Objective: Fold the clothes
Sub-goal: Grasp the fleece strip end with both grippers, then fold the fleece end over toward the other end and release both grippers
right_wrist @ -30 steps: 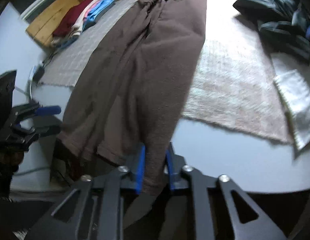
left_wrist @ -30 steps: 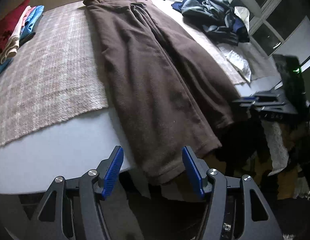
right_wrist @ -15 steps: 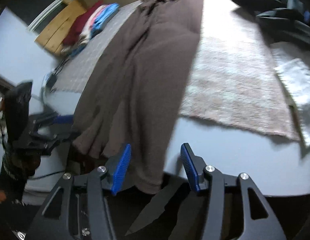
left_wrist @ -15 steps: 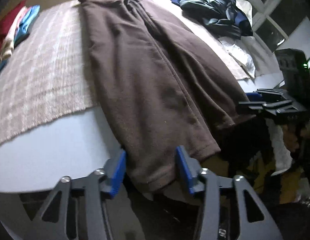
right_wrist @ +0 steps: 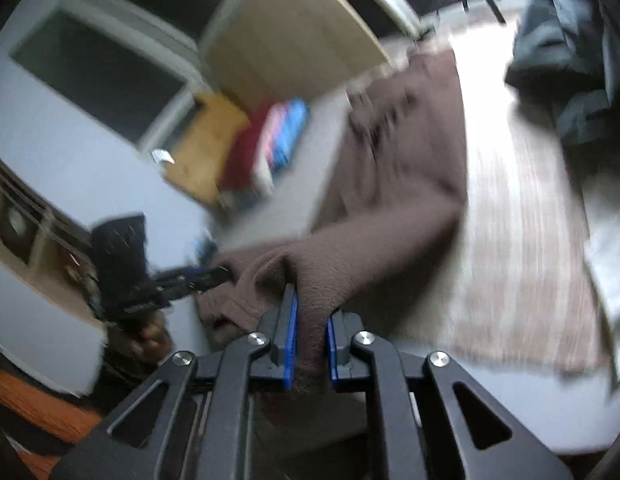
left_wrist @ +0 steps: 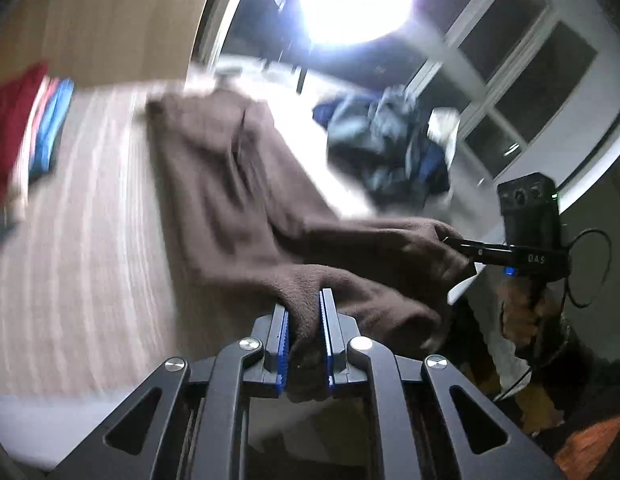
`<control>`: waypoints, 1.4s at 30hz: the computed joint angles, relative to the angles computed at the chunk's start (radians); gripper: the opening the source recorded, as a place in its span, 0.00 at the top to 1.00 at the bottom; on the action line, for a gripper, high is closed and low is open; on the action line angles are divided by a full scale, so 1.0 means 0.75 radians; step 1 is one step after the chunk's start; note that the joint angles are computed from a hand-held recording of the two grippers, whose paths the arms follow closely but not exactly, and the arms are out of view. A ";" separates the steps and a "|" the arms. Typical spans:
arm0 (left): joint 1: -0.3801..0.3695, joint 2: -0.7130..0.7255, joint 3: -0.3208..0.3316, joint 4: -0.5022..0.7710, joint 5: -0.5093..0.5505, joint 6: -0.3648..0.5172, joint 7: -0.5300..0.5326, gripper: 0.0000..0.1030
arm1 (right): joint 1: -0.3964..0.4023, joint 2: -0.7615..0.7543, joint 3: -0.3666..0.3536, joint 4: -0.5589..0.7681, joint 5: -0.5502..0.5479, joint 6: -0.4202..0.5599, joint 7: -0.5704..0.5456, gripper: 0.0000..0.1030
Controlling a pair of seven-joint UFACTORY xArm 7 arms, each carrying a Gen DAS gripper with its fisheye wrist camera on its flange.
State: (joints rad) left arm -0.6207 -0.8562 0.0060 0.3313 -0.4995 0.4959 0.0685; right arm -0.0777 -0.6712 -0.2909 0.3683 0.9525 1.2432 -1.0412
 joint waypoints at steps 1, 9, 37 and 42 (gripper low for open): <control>-0.003 0.076 0.071 0.071 0.012 -0.015 0.077 0.88 | 0.031 0.050 0.008 0.059 0.059 -0.021 0.006 0.89; -0.099 0.846 0.471 0.767 -0.295 0.068 0.676 0.88 | 0.152 0.692 0.198 0.695 0.376 -0.249 0.117 0.89; 0.474 1.656 0.174 1.485 -0.456 0.337 0.751 0.33 | -0.221 1.576 0.567 1.655 0.013 -0.180 0.561 0.49; 0.459 1.706 0.114 1.477 -0.290 0.216 0.705 0.33 | -0.129 1.521 0.544 1.537 -0.183 -0.438 0.355 0.49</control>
State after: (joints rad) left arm -0.2764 0.4230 0.0912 1.4387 -0.7173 0.6580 0.5971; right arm -0.1743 0.4694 0.1168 1.5212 0.8150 0.9145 -0.7752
